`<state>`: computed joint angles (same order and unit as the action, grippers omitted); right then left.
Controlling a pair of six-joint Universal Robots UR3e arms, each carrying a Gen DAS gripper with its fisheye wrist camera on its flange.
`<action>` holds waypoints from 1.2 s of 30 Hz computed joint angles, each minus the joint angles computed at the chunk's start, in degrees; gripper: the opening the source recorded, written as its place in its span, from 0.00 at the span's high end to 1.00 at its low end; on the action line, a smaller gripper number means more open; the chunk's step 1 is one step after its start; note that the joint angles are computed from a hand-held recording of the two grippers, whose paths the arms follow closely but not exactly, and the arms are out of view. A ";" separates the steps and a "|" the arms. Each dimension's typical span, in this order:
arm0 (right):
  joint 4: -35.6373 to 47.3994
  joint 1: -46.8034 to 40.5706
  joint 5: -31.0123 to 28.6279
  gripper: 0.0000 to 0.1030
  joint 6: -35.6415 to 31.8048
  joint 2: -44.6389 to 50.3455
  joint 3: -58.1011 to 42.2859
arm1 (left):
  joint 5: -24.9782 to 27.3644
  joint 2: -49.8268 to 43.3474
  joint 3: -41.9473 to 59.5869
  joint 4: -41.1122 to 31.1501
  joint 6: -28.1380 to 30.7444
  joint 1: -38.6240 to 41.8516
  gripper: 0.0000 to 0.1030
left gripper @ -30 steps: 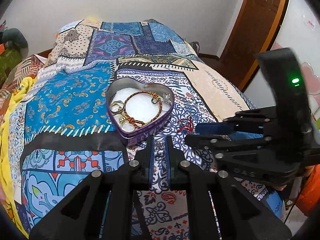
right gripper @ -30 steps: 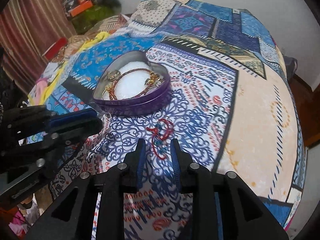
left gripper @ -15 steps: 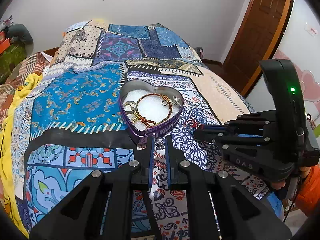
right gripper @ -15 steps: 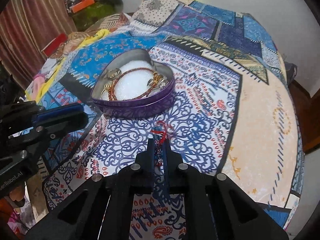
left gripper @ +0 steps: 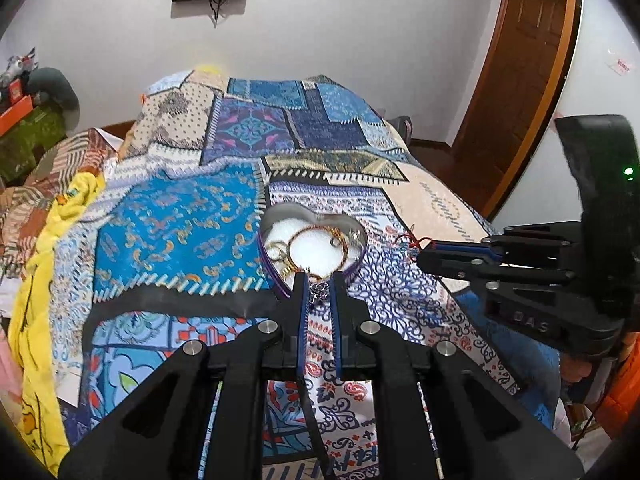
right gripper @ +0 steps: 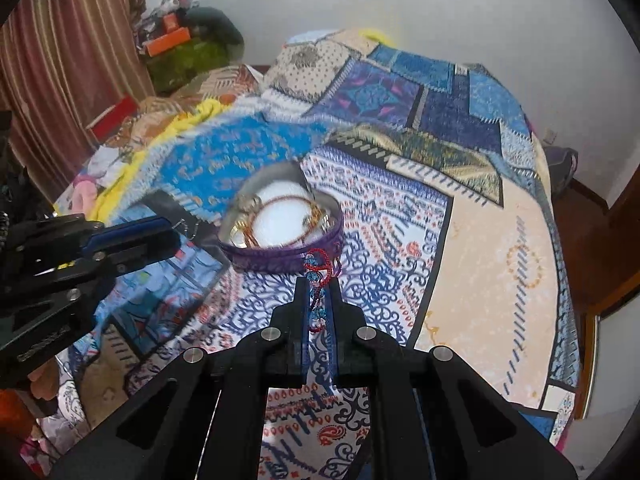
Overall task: Organize jewelry
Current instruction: 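Carry the red charm over the heart tin with the right gripper and release it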
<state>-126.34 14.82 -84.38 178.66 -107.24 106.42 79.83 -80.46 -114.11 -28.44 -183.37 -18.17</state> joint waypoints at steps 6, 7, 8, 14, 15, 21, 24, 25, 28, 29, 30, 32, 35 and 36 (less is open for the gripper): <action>-1.10 -0.28 0.81 0.94 0.60 -0.84 -1.81 | 0.28 -0.13 2.07 0.25 0.76 0.30 0.92; -1.39 -0.31 0.87 0.94 0.56 -0.70 -2.02 | 0.22 -0.38 2.42 0.44 0.81 0.40 0.92; -1.86 -0.23 0.76 0.94 0.73 -0.32 -2.42 | 0.11 -0.54 2.63 0.60 0.87 0.52 0.92; -3.89 -0.62 2.24 0.94 0.83 2.46 -4.35 | -0.50 -3.30 4.33 1.92 1.26 1.19 0.92; -4.27 -0.70 2.50 0.94 0.83 3.08 -4.67 | -0.50 -3.82 4.64 2.10 1.23 1.18 0.92; -6.19 -0.78 4.25 0.94 0.98 6.92 -6.06 | -1.14 -7.03 5.83 2.96 2.02 1.64 0.92; -6.65 -0.56 4.78 0.94 0.65 8.70 -6.65 | -1.65 -8.68 6.46 3.14 2.71 2.02 0.92; -6.82 -0.31 4.92 0.94 0.46 9.80 -7.09 | -1.74 -9.35 6.81 3.18 2.85 2.05 0.92; -6.25 -0.47 6.00 0.94 -0.46 11.38 -7.85 | -2.54 -11.02 7.53 3.28 3.49 2.35 0.92; -6.10 -0.44 6.21 0.94 -0.67 12.00 -8.16 | -2.52 -11.60 7.71 3.46 3.70 2.27 0.92; -5.90 -0.44 6.53 0.94 -0.90 12.87 -8.55 | -2.54 -12.09 7.91 3.53 3.86 2.26 0.92; -5.31 -0.70 7.24 0.94 -1.49 13.97 -9.12 | -2.71 -13.32 8.35 3.67 4.10 2.28 0.92; -4.54 -0.99 7.56 0.94 -1.97 15.39 -9.93 | -3.63 -14.95 8.61 3.75 4.30 2.76 0.92; -4.06 -1.28 8.08 0.94 -1.99 15.94 -10.37 | -3.78 -15.27 8.66 3.74 4.32 2.91 0.92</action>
<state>-130.40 13.54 -76.30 176.67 -91.30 96.05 76.06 -95.73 -105.45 -24.70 -179.05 -15.27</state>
